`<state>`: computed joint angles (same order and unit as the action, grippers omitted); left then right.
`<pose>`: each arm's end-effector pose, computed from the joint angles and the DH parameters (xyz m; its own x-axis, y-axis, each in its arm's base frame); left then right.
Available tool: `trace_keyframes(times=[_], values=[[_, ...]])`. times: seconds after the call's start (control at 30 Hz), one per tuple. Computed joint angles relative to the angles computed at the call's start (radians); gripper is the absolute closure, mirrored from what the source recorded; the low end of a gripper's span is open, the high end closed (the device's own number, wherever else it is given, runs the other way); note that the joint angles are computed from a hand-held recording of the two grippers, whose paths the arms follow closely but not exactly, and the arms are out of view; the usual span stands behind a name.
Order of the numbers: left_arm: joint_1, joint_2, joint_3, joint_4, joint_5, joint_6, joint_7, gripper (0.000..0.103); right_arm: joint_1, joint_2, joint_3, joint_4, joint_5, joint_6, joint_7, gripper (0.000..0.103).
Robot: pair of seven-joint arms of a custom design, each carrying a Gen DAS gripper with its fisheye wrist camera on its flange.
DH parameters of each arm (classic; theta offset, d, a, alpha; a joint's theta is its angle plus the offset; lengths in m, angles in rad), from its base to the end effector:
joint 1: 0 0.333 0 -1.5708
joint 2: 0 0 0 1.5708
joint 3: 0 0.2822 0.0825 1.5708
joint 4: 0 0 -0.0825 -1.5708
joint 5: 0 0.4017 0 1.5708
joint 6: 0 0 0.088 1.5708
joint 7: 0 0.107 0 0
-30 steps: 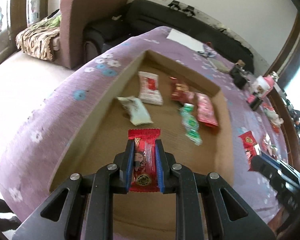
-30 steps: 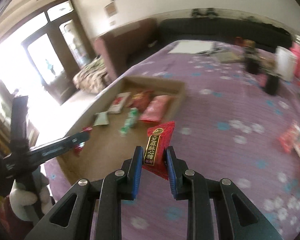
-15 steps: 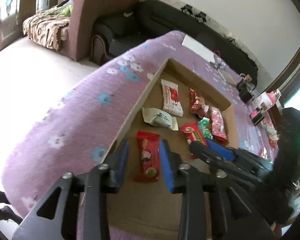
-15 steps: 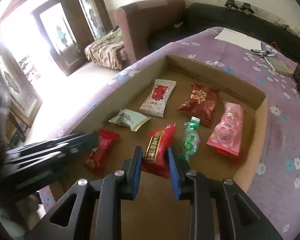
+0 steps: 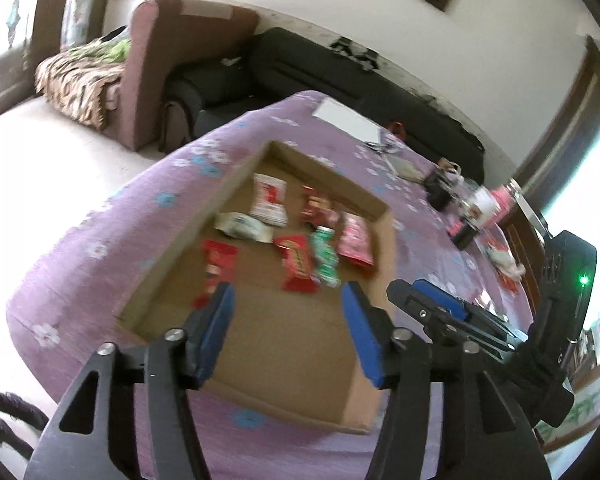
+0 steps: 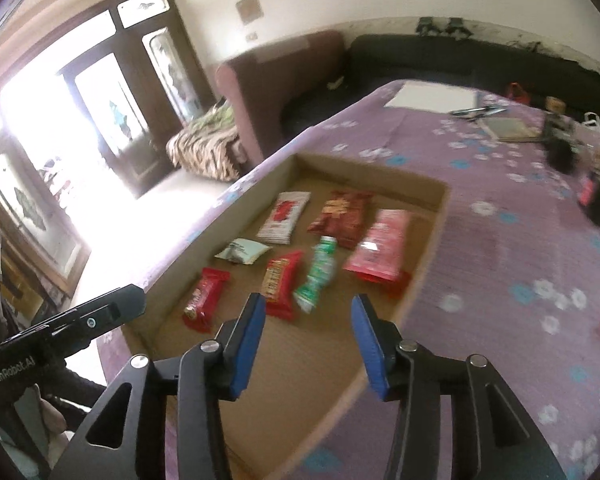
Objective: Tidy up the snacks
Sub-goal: 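Move both tools back to the snack pile and grasp the pink candy bag with the left tool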
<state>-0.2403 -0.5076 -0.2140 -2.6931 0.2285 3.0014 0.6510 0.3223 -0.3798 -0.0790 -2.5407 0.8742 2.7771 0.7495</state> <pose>0.3971 -0.2112 0.4381 0.0807 -0.9278 0.3643 -0.7085 -0.3105 -0.6337 0.4709 0.0822 0.4196 0.4000 -0.8837 -0.2430 -0.7287 -0.1459 -0.6691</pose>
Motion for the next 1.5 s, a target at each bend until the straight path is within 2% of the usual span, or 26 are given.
trace_keyframes(times=[0.13,0.23,0.43,0.6,0.83,0.9,1.07,1.2,1.33,1.5], values=[[-0.032,0.039,-0.027,0.048,0.006,-0.009,0.003,0.046,-0.034,-0.093,-0.038,-0.079,-0.001,0.018,-0.035,0.056],[-0.073,0.082,-0.024,0.082,-0.005,-0.008,0.021,0.046,-0.074,-0.135,-0.081,-0.116,-0.014,0.022,-0.040,0.052],[-0.158,0.189,-0.016,0.170,-0.053,-0.028,0.093,0.046,-0.161,-0.122,-0.149,-0.125,-0.026,0.028,-0.031,0.051],[-0.171,0.228,-0.036,0.208,-0.075,-0.056,0.115,0.046,-0.199,-0.078,-0.177,-0.105,-0.007,0.037,-0.042,0.051],[-0.134,0.242,-0.080,0.240,-0.024,-0.103,0.062,0.046,-0.212,-0.048,-0.168,-0.100,0.049,0.068,-0.091,0.051],[-0.136,0.243,-0.078,0.245,-0.019,-0.114,0.057,0.046,-0.214,-0.049,-0.163,-0.105,0.052,0.080,-0.100,0.051],[-0.136,0.236,-0.076,0.234,-0.010,-0.089,0.036,0.046,-0.225,-0.060,-0.187,-0.093,0.083,0.039,-0.104,0.051],[-0.185,0.262,-0.038,0.234,-0.077,-0.063,0.099,0.046,-0.271,-0.070,-0.195,-0.082,0.092,0.046,-0.085,0.051],[-0.248,0.307,0.005,0.262,-0.201,-0.058,0.232,0.046,-0.318,-0.026,-0.200,-0.041,0.065,0.092,-0.045,0.050],[-0.233,0.297,-0.019,0.249,-0.224,-0.035,0.267,0.046,-0.365,0.131,-0.192,0.106,0.040,0.055,0.045,0.049]])
